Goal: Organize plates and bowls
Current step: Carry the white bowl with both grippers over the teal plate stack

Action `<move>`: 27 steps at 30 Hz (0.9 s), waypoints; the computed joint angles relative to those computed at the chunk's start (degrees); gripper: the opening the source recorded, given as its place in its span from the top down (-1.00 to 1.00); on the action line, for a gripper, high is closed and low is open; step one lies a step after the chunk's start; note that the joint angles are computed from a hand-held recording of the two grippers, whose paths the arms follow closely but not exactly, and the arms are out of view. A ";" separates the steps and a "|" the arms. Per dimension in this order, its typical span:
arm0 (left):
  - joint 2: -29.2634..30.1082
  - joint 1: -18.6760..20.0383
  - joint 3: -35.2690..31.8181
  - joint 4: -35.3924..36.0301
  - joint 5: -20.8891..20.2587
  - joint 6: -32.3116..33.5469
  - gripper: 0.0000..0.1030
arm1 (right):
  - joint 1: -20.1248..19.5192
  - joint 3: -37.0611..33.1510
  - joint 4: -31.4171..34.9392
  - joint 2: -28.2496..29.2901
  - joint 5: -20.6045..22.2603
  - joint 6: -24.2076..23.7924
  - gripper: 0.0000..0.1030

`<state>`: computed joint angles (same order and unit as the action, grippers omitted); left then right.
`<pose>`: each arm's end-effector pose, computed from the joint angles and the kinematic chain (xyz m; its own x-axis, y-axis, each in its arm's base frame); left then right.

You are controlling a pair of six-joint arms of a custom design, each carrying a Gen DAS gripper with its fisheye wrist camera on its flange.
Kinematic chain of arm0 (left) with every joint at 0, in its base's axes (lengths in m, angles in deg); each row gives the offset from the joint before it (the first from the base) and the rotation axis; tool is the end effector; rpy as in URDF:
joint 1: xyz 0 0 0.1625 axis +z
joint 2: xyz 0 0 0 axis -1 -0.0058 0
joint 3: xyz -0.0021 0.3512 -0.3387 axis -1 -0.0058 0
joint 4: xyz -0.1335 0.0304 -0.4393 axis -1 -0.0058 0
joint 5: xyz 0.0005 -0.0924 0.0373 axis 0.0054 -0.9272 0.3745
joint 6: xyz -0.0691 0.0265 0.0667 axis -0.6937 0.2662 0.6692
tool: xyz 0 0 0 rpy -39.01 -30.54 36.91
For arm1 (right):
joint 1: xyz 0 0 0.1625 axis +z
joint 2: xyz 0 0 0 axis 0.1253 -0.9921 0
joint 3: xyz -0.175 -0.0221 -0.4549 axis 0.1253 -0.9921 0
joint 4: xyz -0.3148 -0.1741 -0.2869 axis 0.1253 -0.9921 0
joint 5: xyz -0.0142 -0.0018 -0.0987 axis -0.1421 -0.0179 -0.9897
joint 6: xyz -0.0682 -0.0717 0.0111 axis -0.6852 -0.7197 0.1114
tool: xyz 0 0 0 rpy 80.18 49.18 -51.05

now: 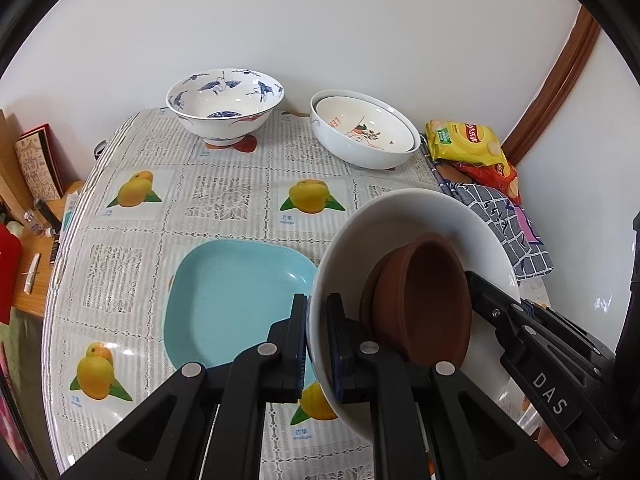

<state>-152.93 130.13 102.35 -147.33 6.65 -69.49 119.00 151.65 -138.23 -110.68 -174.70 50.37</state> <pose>-0.0884 -0.3517 0.2987 -0.8293 -0.2025 -0.5208 0.1616 0.8052 -0.5705 0.3853 -0.3942 -0.0007 -0.8144 -0.2895 0.5029 -0.4870 0.8123 -0.3211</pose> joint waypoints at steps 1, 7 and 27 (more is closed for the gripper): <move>-0.15 0.10 0.03 0.14 0.05 -0.06 0.81 | 0.04 -0.15 0.06 0.20 0.09 -0.01 0.83; -0.79 1.48 0.11 0.06 0.15 0.58 0.81 | 0.12 -1.26 0.75 1.50 0.61 0.13 0.83; -3.11 6.83 0.49 -1.61 0.30 3.78 0.81 | 0.24 -5.21 2.83 6.25 2.24 -0.02 0.83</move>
<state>-156.04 136.95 102.84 -148.94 6.96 -65.71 119.24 146.44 -135.40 -104.43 -172.46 50.35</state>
